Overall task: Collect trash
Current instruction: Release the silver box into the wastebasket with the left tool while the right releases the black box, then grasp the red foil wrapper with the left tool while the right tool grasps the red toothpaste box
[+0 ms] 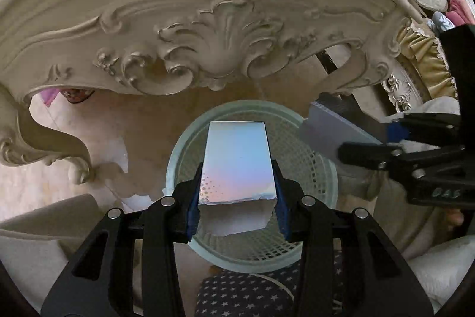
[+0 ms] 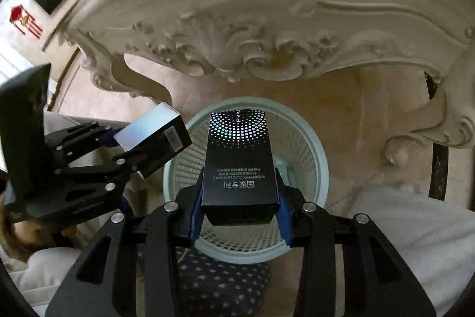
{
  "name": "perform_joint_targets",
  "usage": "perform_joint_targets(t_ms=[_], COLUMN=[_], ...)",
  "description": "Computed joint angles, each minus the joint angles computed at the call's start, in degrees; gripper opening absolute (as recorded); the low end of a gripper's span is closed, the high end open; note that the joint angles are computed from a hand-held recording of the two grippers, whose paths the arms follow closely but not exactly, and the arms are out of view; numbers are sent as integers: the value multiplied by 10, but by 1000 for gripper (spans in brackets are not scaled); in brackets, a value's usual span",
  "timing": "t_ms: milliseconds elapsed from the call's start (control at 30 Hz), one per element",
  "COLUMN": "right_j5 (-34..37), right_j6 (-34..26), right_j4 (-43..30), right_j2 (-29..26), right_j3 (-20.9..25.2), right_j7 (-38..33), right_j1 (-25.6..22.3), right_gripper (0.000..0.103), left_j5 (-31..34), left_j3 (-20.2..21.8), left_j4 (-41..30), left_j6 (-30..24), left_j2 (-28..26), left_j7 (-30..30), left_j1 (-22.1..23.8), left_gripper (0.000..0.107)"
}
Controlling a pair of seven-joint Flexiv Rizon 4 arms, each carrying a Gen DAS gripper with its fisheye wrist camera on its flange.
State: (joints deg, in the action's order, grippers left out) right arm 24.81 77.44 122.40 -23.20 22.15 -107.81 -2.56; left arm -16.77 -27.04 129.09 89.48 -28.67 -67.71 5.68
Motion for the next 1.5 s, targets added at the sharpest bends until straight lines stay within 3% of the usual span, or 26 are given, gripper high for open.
perform_joint_targets(t_ms=[33, 67, 100, 133, 300, 367, 467, 567, 600, 667, 767, 867, 967, 1200, 1333, 1433, 1500], right_j5=[-9, -28, -60, -66, -68, -39, 36, 76, 88, 78, 33, -14, -51, -155, -217, -259, -271], right_j6=[6, 15, 42, 59, 58, 55, 63, 105, 118, 148, 163, 103, 61, 27, 5, -8, -29], right_j4=[7, 18, 38, 46, 48, 38, 6, -35, -52, -91, -143, -230, -292, -358, -380, -401, -422], right_j2=[1, 3, 5, 5, 11, 24, 49, 63, 61, 48, 11, -44, -82, -125, -139, -157, -172], right_j3=[-9, -30, -50, -58, -7, 36, 91, 91, 94, 75, 61, 66, 39, -76, -129, -150, -141], right_j7=[9, 32, 66, 68, 66, 32, -44, -91, -110, -117, -101, -76, -45, 48, 107, 131, 134], right_j1=[12, 37, 60, 68, 3, -44, -108, -114, -119, -104, -94, -105, -84, 8, 46, 61, 56], right_gripper=[41, 52, 62, 63, 64, 64, 64, 64, 64, 64, 64, 64, 64, 64, 64, 64, 64], left_j5=[-19, -4, 5, 11, 28, 34, 36, 51, 60, 75, 79, 83, 66, 9, -7, -13, -12], left_j3=[-4, 11, 43, 59, 69, 74, 30, -37, -42, -26, 63, 33, 43, 124, 128, 141, 175], left_j4=[3, 1, -2, -3, 6, 8, 16, 4, -9, -48, -130, -195, -256, -350, -355, -369, -391], left_j6=[1, 0, 8, 18, 38, 44, 70, 116, 127, 142, 143, 107, 60, -15, -23, -36, -54], left_j2=[-1, 0, 1, 0, 8, 22, 56, 74, 76, 69, 38, -3, -37, -81, -82, -90, -102], left_j7=[16, -5, -21, -28, -55, -63, -71, -89, -94, -98, -102, -96, -85, -87, -77, -74, -91], left_j1=[0, -12, -39, -54, -54, -53, -7, 62, 71, 61, -18, 6, -8, -76, -77, -86, -110], left_gripper=[59, 81, 88, 89, 90, 89, 89, 89, 89, 89, 89, 89, 89, 89, 89, 89, 89])
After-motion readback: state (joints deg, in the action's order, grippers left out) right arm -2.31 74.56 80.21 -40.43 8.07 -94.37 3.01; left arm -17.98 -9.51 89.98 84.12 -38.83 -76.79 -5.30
